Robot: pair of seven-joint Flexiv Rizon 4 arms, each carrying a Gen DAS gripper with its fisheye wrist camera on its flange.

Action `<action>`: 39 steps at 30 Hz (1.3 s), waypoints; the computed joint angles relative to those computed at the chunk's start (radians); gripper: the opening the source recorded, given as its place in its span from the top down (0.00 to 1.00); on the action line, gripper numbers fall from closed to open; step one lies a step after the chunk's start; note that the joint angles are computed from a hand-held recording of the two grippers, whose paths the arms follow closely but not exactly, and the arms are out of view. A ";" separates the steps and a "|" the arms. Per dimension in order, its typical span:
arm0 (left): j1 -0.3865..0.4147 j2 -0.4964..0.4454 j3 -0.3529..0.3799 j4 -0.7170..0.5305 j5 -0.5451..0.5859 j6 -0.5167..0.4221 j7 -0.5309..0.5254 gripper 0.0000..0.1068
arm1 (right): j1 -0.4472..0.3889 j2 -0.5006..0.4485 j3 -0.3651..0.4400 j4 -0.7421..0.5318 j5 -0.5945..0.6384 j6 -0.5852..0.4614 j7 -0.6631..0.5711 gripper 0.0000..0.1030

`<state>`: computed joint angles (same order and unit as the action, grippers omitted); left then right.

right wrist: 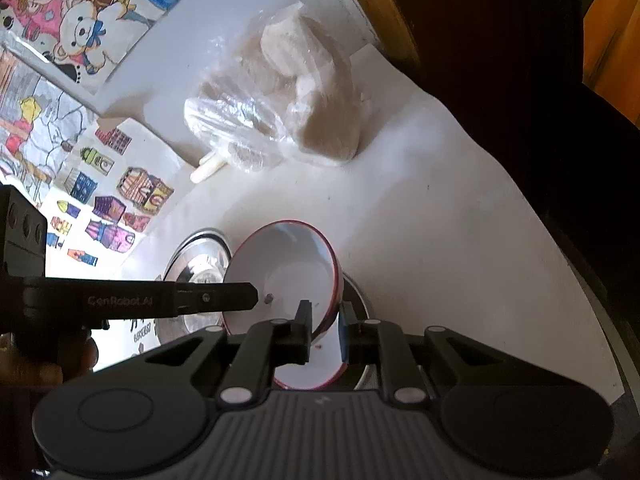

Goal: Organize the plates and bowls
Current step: 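Lift the white bowl with both grippers and carry it over the steel bowl, then lower the white bowl into the nested bowls with both grippers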

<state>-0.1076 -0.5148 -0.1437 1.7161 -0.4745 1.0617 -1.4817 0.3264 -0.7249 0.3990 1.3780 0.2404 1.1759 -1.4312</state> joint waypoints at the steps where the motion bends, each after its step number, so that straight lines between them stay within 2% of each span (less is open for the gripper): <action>1: 0.000 0.003 0.000 0.005 -0.001 0.000 0.000 0.89 | -0.002 0.003 0.002 0.003 0.001 -0.004 -0.004 0.85; 22: -0.010 0.035 0.021 0.066 0.017 -0.051 -0.048 0.87 | 0.012 0.004 -0.012 -0.030 0.017 -0.143 -0.089 0.85; 39: -0.016 0.021 0.031 0.043 0.048 -0.087 -0.072 0.86 | 0.032 -0.005 -0.038 -0.048 0.014 -0.178 -0.093 0.85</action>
